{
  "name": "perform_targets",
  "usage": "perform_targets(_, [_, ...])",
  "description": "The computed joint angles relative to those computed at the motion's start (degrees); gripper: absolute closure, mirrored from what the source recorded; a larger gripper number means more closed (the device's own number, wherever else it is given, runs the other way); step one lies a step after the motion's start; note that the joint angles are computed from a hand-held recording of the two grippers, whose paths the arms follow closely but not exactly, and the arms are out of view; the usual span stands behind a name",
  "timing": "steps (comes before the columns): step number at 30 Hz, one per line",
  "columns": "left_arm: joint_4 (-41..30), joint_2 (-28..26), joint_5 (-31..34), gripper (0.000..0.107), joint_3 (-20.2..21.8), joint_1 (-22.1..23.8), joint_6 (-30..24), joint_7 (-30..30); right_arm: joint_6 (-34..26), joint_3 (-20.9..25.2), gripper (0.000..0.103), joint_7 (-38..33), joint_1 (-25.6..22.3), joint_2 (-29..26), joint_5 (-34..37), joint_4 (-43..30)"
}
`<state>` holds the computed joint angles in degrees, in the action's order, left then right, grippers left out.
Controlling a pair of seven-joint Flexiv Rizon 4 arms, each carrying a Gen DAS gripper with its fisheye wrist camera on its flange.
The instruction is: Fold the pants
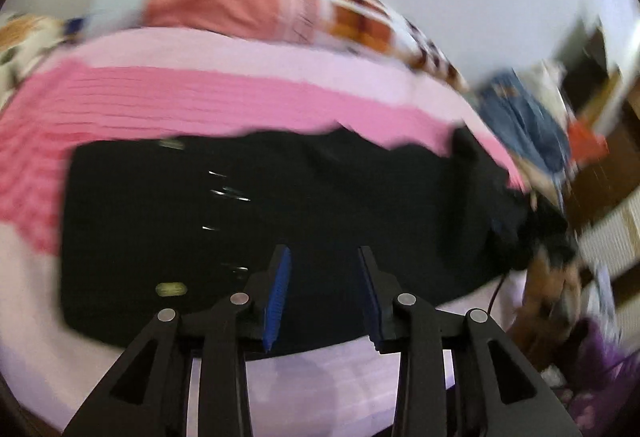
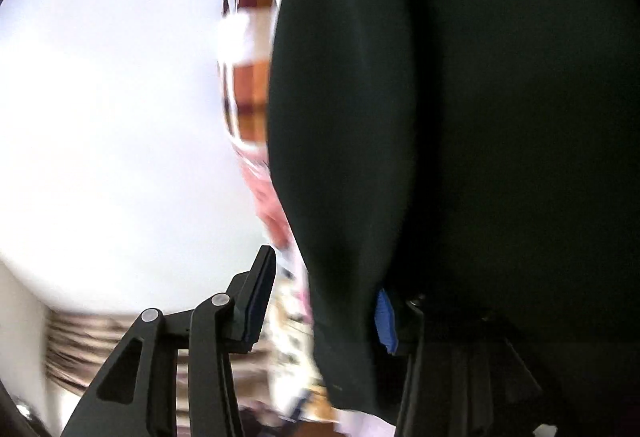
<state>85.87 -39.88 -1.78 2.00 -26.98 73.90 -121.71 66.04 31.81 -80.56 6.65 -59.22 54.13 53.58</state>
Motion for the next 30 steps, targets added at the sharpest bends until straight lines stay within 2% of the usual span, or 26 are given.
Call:
perform_targets(1, [-2.5,-1.7,-0.5,0.071,-1.4,0.6,-2.8,2.0,0.9,0.0,0.058,-0.4,0.1,-1.1,0.4,-2.0])
perform_targets(3, [-5.3,-4.3,-2.1,0.071,-3.9,1.7,-4.3,4.1,4.0,-1.3,0.058,-0.7,1.1,-2.3,-0.1,-4.8])
perform_targets(5, [-6.7,-5.3,-2.3,0.071,-3.3,0.5,-5.2,3.5,6.4,-2.9,0.058,0.3,2.0,-3.6,-1.1,-7.7])
perform_targets(6, [-6.6,-5.6,-2.7,0.071,-3.7,0.8,-4.9,3.8,6.3,-5.8,0.058,4.7,3.2,-4.3,-4.3,-9.0])
perform_targets(8, [-6.8,-6.0,-3.3,0.071,-4.1,0.8,-4.6,4.0,3.8,-7.4,0.063,8.7,3.7,-6.0,-7.5,-12.0])
perform_targets(9, [-7.2,-6.2,-3.1,0.071,-3.3,0.3,-5.2,3.6,1.2,-9.4,0.072,12.1,4.5,-6.5,-11.0,-13.2])
perform_targets(10, [-7.3,-6.3,-2.9,0.071,-2.7,-0.2,-5.4,3.1,-0.3,-12.8,0.086,16.3,5.8,-6.0,-15.6,-12.7])
perform_targets(11, [-7.4,-6.4,-2.8,0.071,-2.4,-0.4,-5.8,2.7,-1.0,-14.3,0.093,17.5,6.3,-5.4,-17.6,-11.9])
perform_targets(13, [-7.2,-6.6,-3.0,0.071,-2.3,-0.4,-5.7,1.7,-0.1,-16.9,0.096,20.3,7.2,-2.7,-21.6,-7.8])
perform_targets(16, [-5.1,-6.0,-3.9,0.069,-3.6,0.9,-3.5,1.8,2.5,-16.1,0.097,19.9,5.8,2.1,-23.9,-0.6])
perform_targets(19, [-3.7,-5.4,-4.3,0.064,-3.7,1.3,-2.7,1.9,6.0,-15.5,0.098,18.1,3.7,8.8,-26.3,10.2])
perform_targets(24, [-1.1,-4.6,-5.1,0.059,-4.5,2.2,-0.3,3.4,7.8,-17.1,0.098,24.4,2.6,14.9,-29.3,23.6])
perform_targets(26, [-0.9,-4.6,-4.9,0.058,-4.1,1.9,0.0,3.8,7.5,-15.2,0.100,26.8,1.0,14.0,-28.7,24.3])
perform_targets(30, [-1.4,-4.9,-4.3,0.057,-2.9,0.9,0.0,4.2,11.1,-9.4,0.098,24.8,-3.2,12.9,-27.9,24.6])
